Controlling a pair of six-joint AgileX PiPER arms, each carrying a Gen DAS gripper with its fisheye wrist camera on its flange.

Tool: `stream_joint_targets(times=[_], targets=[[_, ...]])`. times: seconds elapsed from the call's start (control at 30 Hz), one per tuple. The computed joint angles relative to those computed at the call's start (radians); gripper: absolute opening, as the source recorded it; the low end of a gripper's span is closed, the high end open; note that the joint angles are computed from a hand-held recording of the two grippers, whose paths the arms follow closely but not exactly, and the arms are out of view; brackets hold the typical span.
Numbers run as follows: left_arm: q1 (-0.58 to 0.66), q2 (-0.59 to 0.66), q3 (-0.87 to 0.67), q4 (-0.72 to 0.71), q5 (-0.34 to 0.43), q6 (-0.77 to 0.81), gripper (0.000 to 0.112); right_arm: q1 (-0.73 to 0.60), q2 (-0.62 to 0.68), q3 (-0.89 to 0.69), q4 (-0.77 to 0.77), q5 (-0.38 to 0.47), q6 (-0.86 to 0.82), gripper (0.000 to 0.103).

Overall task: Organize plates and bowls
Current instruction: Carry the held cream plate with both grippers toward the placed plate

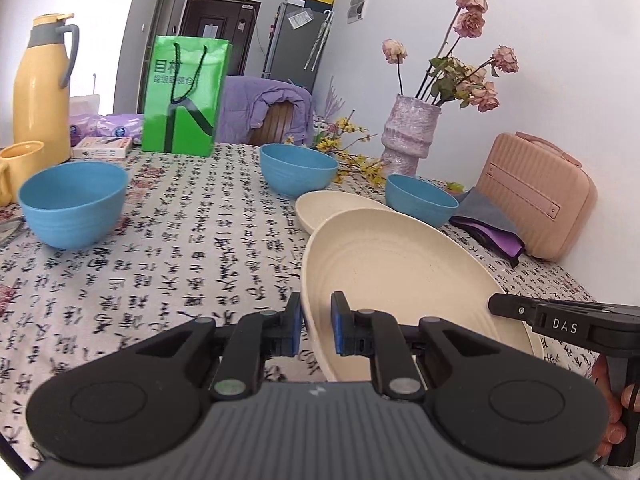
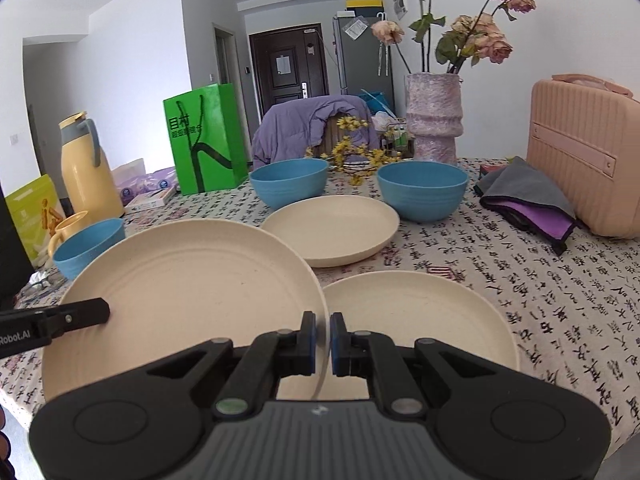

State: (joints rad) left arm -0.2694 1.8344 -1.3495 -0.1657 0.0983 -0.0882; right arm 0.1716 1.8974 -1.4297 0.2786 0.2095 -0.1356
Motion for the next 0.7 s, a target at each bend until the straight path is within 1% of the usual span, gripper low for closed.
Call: stream_joint_targets(times=[0.03, 0.1, 0.27, 0.33, 0.4, 0.47, 0.57, 0.63, 0.7], targets=[[-0.019, 0.037, -0.047, 0.061, 0.017, -0.072, 0.014, -0.023, 0.012, -0.016, 0.029, 0.013, -0.041, 0.008], [-0.050, 0.096, -0.118, 0.134, 0.038, -0.165, 0.014, -0.069, 0.038, -0.050, 0.070, 0.039, -0.102, 0.008], [-0.113, 0.231, -0.289, 0.262, 0.092, -0.349, 0.015, -0.159, 0.107, -0.144, 0.080, 0.108, -0.163, 0.008], [-0.131, 0.280, -0.356, 0.287, 0.116, -0.390, 0.015, -0.183, 0.134, -0.183, 0.068, 0.137, -0.167, 0.008], [-0.154, 0.321, -0.412, 0.384, 0.132, -0.489, 0.015, -0.200, 0.150, -0.203, 0.047, 0.152, -0.163, 0.008], [-0.171, 0.352, -0.456, 0.441, 0.147, -0.537, 0.015, -0.220, 0.170, -0.227, 0.044, 0.171, -0.166, 0.008], [-0.206, 0.384, -0.497, 0.622, 0.171, -0.678, 0.016, -0.242, 0.193, -0.252, 0.052, 0.185, -0.179, 0.008], [-0.221, 0.405, -0.523, 0.678, 0.183, -0.708, 0.016, -0.255, 0.212, -0.271, 0.059, 0.195, -0.187, 0.008], [-0.238, 0.424, -0.542, 0.789, 0.206, -0.789, 0.017, -0.261, 0.230, -0.287, 0.059, 0.201, -0.188, 0.008]])
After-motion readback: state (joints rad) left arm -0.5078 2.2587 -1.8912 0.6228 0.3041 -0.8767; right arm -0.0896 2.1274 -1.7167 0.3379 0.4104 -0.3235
